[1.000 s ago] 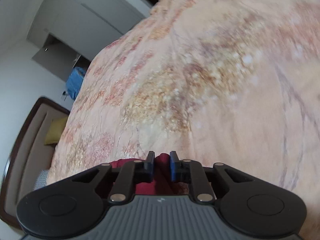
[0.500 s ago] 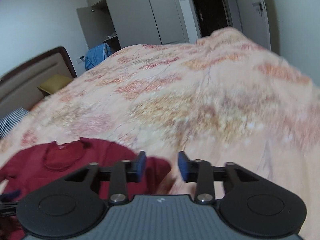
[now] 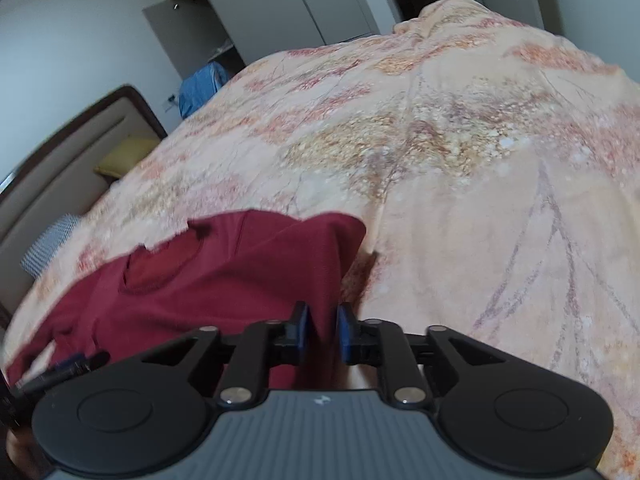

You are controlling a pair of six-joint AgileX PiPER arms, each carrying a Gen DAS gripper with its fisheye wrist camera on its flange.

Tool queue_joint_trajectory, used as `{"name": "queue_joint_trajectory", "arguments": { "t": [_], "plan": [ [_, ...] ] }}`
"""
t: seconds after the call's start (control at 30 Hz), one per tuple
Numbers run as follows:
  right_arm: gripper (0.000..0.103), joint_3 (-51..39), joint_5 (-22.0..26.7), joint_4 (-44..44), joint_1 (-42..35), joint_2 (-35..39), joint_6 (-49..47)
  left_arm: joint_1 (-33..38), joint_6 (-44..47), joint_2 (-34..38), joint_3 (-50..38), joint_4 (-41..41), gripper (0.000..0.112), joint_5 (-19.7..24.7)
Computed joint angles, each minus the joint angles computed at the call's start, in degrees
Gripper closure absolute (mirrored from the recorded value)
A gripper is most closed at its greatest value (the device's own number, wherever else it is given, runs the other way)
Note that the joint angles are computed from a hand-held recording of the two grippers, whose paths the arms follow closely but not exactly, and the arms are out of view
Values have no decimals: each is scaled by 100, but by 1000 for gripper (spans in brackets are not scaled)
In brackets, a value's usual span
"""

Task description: Fold small clothes

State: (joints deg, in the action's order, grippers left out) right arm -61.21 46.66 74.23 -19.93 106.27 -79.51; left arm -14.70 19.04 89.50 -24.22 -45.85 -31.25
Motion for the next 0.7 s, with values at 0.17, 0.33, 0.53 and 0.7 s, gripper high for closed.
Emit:
{"name": "queue_joint_trajectory", "arguments": {
  "t": [0.17, 0.33, 0.53, 0.7],
  "plan": [
    [42, -870, 106, 48, 133, 557, 1226, 0, -9, -2, 4, 7, 10, -1],
    [90, -1184, -176, 341, 392, 897, 1574, 2, -22, -6, 11, 21, 10, -5],
    [91, -177, -1166, 1704, 669, 268, -1054, 28, -37, -23, -3, 60, 10, 36],
    [54, -29, -970, 1377, 431, 192, -492, 336, -564, -474, 147, 688, 10, 417]
  ]
}}
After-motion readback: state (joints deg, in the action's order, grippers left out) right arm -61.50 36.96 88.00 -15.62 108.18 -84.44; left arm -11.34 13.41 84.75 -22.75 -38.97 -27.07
